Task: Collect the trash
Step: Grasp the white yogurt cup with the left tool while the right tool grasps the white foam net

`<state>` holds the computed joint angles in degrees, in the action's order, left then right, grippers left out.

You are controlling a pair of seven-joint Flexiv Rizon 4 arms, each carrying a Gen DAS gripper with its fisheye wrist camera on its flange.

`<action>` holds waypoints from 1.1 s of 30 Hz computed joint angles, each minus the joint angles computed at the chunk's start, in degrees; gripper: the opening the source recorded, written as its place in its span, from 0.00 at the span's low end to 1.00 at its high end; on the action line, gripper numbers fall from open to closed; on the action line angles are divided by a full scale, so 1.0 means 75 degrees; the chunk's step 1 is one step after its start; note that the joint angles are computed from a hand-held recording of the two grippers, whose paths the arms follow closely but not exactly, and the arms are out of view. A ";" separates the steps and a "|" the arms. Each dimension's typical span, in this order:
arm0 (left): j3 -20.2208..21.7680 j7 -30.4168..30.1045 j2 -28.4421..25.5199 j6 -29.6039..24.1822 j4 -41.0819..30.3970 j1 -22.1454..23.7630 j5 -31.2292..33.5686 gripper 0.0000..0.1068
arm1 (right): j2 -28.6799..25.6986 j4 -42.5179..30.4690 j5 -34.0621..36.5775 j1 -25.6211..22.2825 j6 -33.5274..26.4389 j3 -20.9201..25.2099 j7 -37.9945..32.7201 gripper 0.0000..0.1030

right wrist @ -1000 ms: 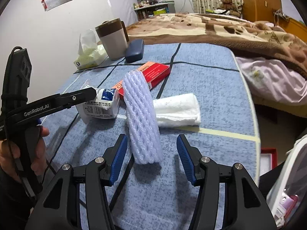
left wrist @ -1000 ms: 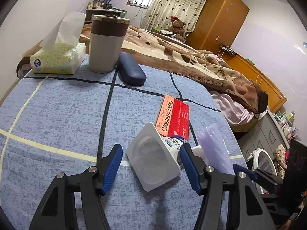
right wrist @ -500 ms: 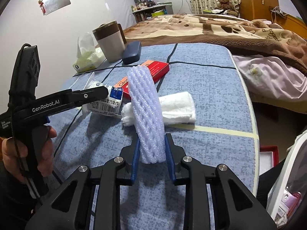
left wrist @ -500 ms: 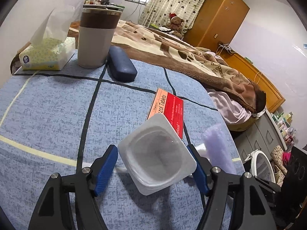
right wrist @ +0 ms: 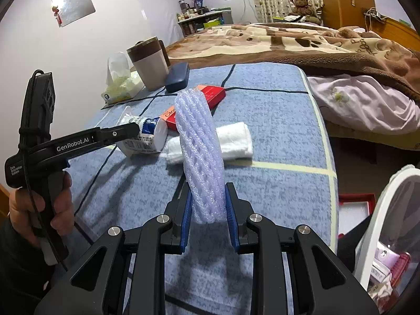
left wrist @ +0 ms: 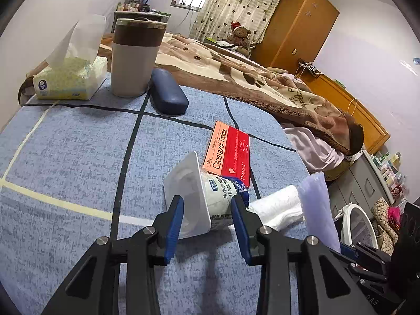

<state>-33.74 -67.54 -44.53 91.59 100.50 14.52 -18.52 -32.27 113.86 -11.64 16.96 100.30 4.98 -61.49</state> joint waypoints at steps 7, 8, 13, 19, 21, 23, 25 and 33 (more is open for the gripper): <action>-0.0046 -0.0021 0.0150 0.0188 0.0207 0.0100 0.0250 0.11 | 0.0067 0.0104 0.0085 0.0102 0.0151 -0.0115 0.0008 0.24; -0.0012 -0.0038 0.0158 0.0192 0.0216 0.0078 0.0263 0.11 | 0.0075 0.0128 0.0095 0.0119 0.0180 -0.0128 0.0004 0.24; -0.0245 -0.0009 0.0241 0.0338 0.0437 0.0288 0.0426 0.09 | 0.0179 0.0267 0.0166 0.0208 0.0301 -0.0235 -0.0010 0.24; -0.0634 -0.0220 0.0487 0.0623 0.0971 0.0693 0.0753 0.09 | 0.0419 0.0585 0.0369 0.0458 0.0571 -0.0478 -0.0048 0.24; -0.0686 -0.0350 0.0618 0.0742 0.1179 0.0759 0.0905 0.09 | 0.0522 0.0722 0.0470 0.0602 0.0659 -0.0607 -0.0081 0.24; -0.0693 -0.0510 0.0772 0.0819 0.1382 0.0787 0.1048 0.09 | 0.0640 0.0888 0.0608 0.0784 0.0747 -0.0773 -0.0125 0.24; -0.0655 -0.0670 0.0908 0.0875 0.1539 0.0762 0.1175 0.09 | 0.0738 0.1034 0.0742 0.0915 0.0811 -0.0886 -0.0170 0.24; -0.1117 -0.1114 0.1252 0.0988 0.2182 0.1110 0.1710 0.09 | 0.1146 0.1594 0.1380 0.1536 0.0936 -0.1423 -0.0328 0.24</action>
